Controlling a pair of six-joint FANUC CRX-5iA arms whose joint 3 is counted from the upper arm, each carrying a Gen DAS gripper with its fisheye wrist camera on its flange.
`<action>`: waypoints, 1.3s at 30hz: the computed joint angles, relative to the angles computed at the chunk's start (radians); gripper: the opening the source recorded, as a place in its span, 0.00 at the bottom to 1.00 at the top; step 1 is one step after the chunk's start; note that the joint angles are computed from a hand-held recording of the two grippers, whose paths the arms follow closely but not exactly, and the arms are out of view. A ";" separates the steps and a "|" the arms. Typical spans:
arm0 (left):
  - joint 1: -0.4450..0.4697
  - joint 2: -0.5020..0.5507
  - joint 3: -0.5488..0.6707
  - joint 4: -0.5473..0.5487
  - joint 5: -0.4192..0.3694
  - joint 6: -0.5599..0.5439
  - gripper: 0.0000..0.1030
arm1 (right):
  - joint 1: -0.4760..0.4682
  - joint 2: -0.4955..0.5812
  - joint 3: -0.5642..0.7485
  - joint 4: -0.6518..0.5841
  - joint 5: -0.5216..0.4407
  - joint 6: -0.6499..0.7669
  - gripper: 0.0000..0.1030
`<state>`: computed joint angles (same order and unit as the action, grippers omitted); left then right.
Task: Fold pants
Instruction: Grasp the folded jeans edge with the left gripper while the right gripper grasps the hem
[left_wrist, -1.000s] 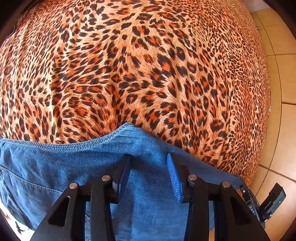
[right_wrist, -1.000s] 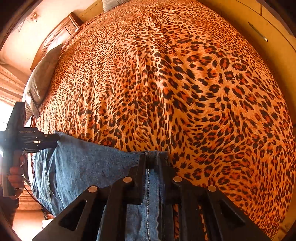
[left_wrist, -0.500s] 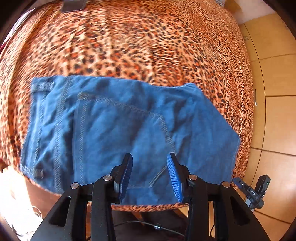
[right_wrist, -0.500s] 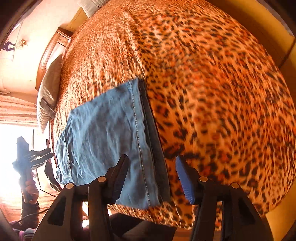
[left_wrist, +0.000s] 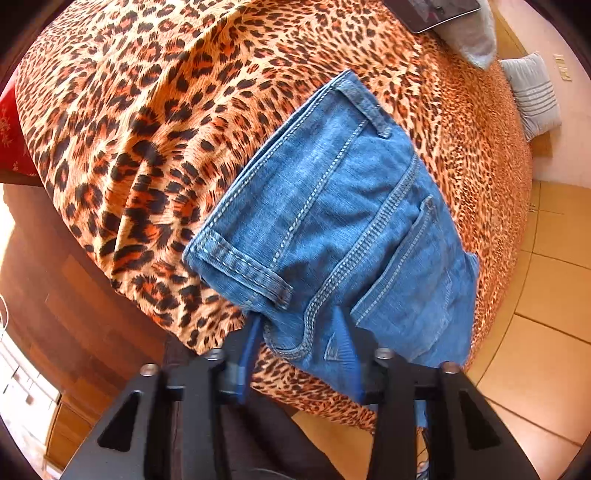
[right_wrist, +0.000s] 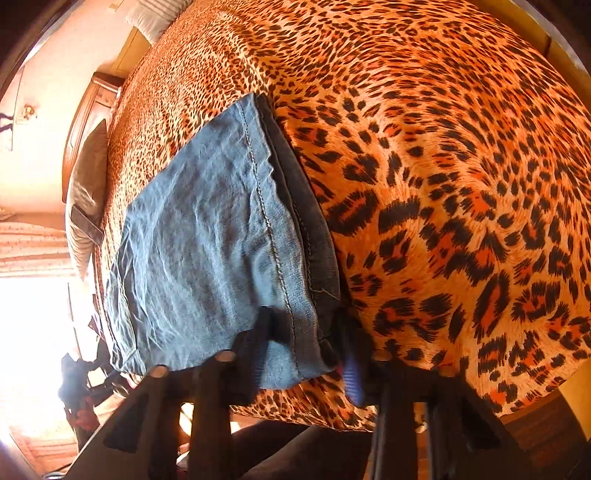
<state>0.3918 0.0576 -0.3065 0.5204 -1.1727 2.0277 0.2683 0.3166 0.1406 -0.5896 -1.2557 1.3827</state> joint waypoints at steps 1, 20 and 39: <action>0.007 -0.002 -0.014 0.038 0.020 -0.031 0.07 | 0.013 -0.016 -0.005 0.027 0.021 -0.002 0.16; 0.051 -0.110 -0.127 0.087 0.040 -0.231 0.57 | -0.049 -0.186 -0.201 -0.098 0.158 -0.273 0.67; -0.011 0.082 -0.049 0.090 0.045 -0.174 0.17 | 0.011 -0.184 -0.251 -0.067 0.345 -0.363 0.12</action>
